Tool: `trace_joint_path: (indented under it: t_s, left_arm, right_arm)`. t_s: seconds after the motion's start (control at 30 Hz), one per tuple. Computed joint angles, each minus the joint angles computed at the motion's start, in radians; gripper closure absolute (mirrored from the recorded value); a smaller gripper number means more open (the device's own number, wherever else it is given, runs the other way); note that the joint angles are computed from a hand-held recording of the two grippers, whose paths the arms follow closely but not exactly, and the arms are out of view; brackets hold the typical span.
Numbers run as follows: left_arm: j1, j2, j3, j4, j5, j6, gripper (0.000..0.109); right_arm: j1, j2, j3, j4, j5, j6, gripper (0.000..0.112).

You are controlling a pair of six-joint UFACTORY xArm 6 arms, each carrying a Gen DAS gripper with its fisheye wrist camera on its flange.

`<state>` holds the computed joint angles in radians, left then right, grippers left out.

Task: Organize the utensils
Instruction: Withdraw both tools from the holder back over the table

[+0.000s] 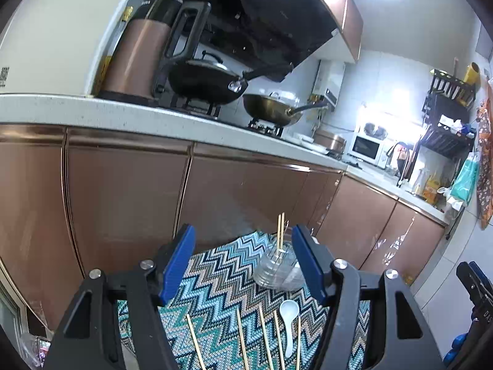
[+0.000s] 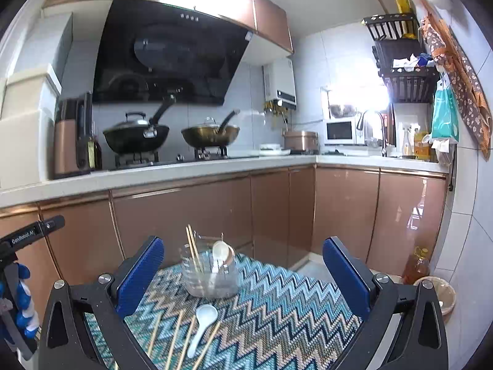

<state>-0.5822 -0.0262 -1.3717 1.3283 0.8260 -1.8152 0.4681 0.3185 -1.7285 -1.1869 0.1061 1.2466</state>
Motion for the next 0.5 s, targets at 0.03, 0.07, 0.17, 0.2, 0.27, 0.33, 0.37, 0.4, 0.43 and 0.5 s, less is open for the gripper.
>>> trace_joint_path:
  t_s: [0.03,0.07,0.17,0.2,0.27,0.33,0.37,0.4,0.43,0.5]
  left_arm:
    - [0.004,0.008,-0.004,-0.012,-0.004,0.007,0.045]
    - [0.008,0.017,-0.010,-0.023,-0.008,0.015,0.045]
    - [0.016,0.045,-0.026,-0.054,-0.015,0.039,0.045]
    - [0.022,0.056,-0.032,-0.067,-0.021,0.045,0.045]
    - [0.036,0.077,-0.043,-0.096,-0.038,0.061,0.045]
    - [0.048,0.093,-0.050,-0.115,-0.050,0.072,0.045]
    - [0.054,0.105,-0.057,-0.128,-0.052,0.079,0.045]
    - [0.058,0.112,-0.060,-0.135,-0.054,0.083,0.045]
    - [0.064,0.123,-0.066,-0.150,-0.060,0.093,0.045]
    - [0.072,0.143,-0.076,-0.172,-0.065,0.110,0.045]
  right_arm:
    - [0.001,0.003,0.003,0.033,0.003,-0.033,0.009]
    - [0.001,0.010,0.005,0.090,0.002,-0.089,0.009]
    - [0.002,0.031,0.008,0.228,0.003,-0.225,0.009]
    - [0.003,0.039,0.006,0.268,0.001,-0.266,0.009]
    - [0.006,0.055,0.004,0.335,0.000,-0.333,0.009]
    - [0.008,0.076,-0.007,0.422,-0.001,-0.419,0.009]
    - [0.009,0.084,-0.011,0.445,-0.001,-0.441,0.009]
    - [0.010,0.094,-0.015,0.476,-0.003,-0.471,0.009]
    - [0.011,0.104,-0.021,0.510,-0.002,-0.503,0.009]
    - [0.013,0.123,-0.034,0.565,0.005,-0.555,0.009]
